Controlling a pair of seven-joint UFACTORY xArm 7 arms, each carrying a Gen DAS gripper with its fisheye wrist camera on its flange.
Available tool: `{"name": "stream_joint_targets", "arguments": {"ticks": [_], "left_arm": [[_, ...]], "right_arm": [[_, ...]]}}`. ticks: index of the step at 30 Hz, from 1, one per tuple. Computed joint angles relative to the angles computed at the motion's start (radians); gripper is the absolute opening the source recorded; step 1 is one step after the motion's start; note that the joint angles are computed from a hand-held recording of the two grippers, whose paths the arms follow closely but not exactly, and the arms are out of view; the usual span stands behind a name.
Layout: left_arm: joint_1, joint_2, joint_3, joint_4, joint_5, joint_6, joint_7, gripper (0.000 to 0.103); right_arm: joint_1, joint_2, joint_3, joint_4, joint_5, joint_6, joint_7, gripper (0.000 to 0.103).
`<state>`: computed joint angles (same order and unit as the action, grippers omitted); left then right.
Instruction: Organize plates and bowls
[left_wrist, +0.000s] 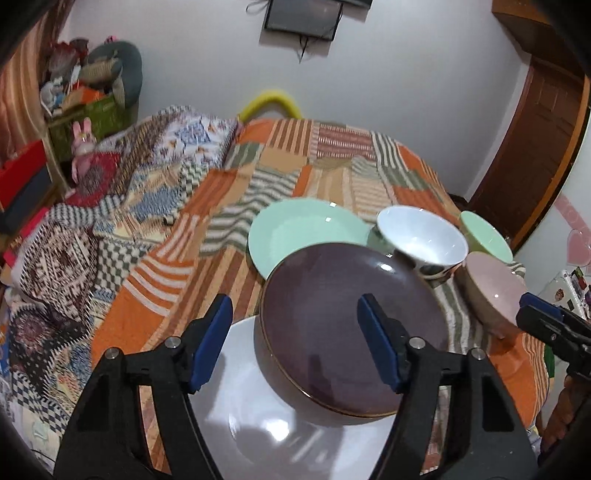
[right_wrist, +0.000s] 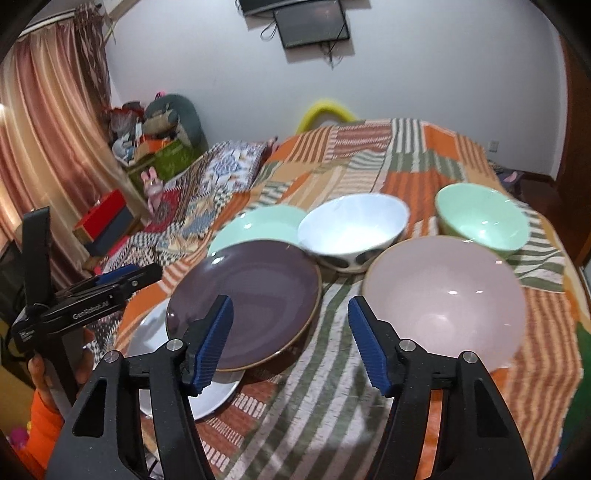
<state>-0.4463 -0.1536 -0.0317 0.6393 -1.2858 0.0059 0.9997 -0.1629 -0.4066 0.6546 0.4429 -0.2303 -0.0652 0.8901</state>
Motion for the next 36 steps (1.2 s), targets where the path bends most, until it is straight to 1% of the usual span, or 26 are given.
{"name": "stream_joint_targets", "arguments": {"ticks": [2,3,4,5,6,7,8,9,11,12,13,15,16,18,20,22,23,26,28,30,33,36], "left_arm": [[0.008,0.03,-0.004,0.013,0.01,0.003,-0.009,0.069],[0.015,0.05,-0.003,0.024,0.01,0.012,-0.003,0.066],[0.027,0.07,-0.006,0.036,0.011,0.022,0.002,0.065],[0.041,0.081,-0.017,0.042,0.022,0.028,-0.007,0.062],[0.056,0.097,-0.024,0.05,0.035,0.04,-0.015,0.06],[0.071,0.106,-0.034,0.054,0.051,0.046,-0.029,0.059],[0.084,0.124,-0.042,0.065,0.056,0.052,-0.031,0.056],[0.097,0.135,-0.052,0.071,0.062,0.057,-0.034,0.052],[0.123,0.156,-0.069,0.085,0.077,0.071,-0.041,0.046],[0.136,0.168,-0.075,0.094,0.084,0.083,-0.047,0.044],[0.149,0.178,-0.081,0.103,0.087,0.096,-0.051,0.043],[0.168,0.195,-0.096,0.114,0.091,0.102,-0.055,0.037],[0.175,0.201,-0.105,0.117,0.084,0.096,-0.05,0.036],[0.191,0.211,-0.117,0.124,0.08,0.102,-0.045,0.032],[0.205,0.218,-0.124,0.129,0.08,0.118,-0.043,0.028],[0.215,0.225,-0.127,0.134,0.097,0.135,-0.054,0.027],[0.219,0.225,-0.129,0.134,0.104,0.14,-0.06,0.026],[0.234,0.228,-0.129,0.142,0.103,0.175,-0.054,0.026],[0.239,0.23,-0.13,0.145,0.104,0.192,-0.048,0.026],[0.245,0.233,-0.127,0.151,0.117,0.221,-0.047,0.026],[0.252,0.239,-0.123,0.16,0.145,0.245,-0.058,0.026],[0.261,0.242,-0.122,0.167,0.147,0.264,-0.058,0.026]], "right_arm": [[-0.026,0.044,0.019,0.025,-0.011,0.003,-0.005,0.061],[-0.039,0.075,0.029,0.038,-0.018,0.003,-0.005,0.061],[-0.078,0.097,0.062,0.053,-0.03,0.001,0.004,0.061],[-0.1,0.119,0.079,0.064,-0.04,0.001,0.009,0.059],[-0.122,0.148,0.094,0.075,-0.049,0.001,0.016,0.054],[-0.141,0.168,0.11,0.087,-0.06,0.004,0.027,0.052],[-0.162,0.187,0.125,0.097,-0.074,0.008,0.041,0.05],[-0.194,0.199,0.15,0.106,-0.094,0.013,0.061,0.048],[-0.276,0.215,0.22,0.126,-0.146,0.02,0.106,0.046],[-0.316,0.223,0.253,0.137,-0.173,0.028,0.127,0.042],[-0.333,0.231,0.267,0.144,-0.192,0.033,0.143,0.04],[-0.342,0.249,0.276,0.158,-0.223,0.05,0.168,0.037],[-0.368,0.248,0.301,0.163,-0.249,0.055,0.193,0.037],[-0.459,0.249,0.386,0.179,-0.32,0.065,0.257,0.036],[-0.489,0.249,0.417,0.188,-0.364,0.088,0.295,0.036],[-0.522,0.255,0.447,0.197,-0.41,0.101,0.341,0.036],[-0.496,0.26,0.422,0.193,-0.405,0.102,0.34,0.036],[-0.47,0.304,0.388,0.205,-0.431,0.116,0.356,0.036],[-0.501,0.327,0.41,0.22,-0.513,0.125,0.425,0.036],[-0.509,0.36,0.416,0.244,-0.591,0.148,0.483,0.036],[-0.489,0.416,0.387,0.273,-0.694,0.165,0.557,0.036],[-0.453,0.418,0.35,0.273,-0.687,0.158,0.566,0.036]]}}
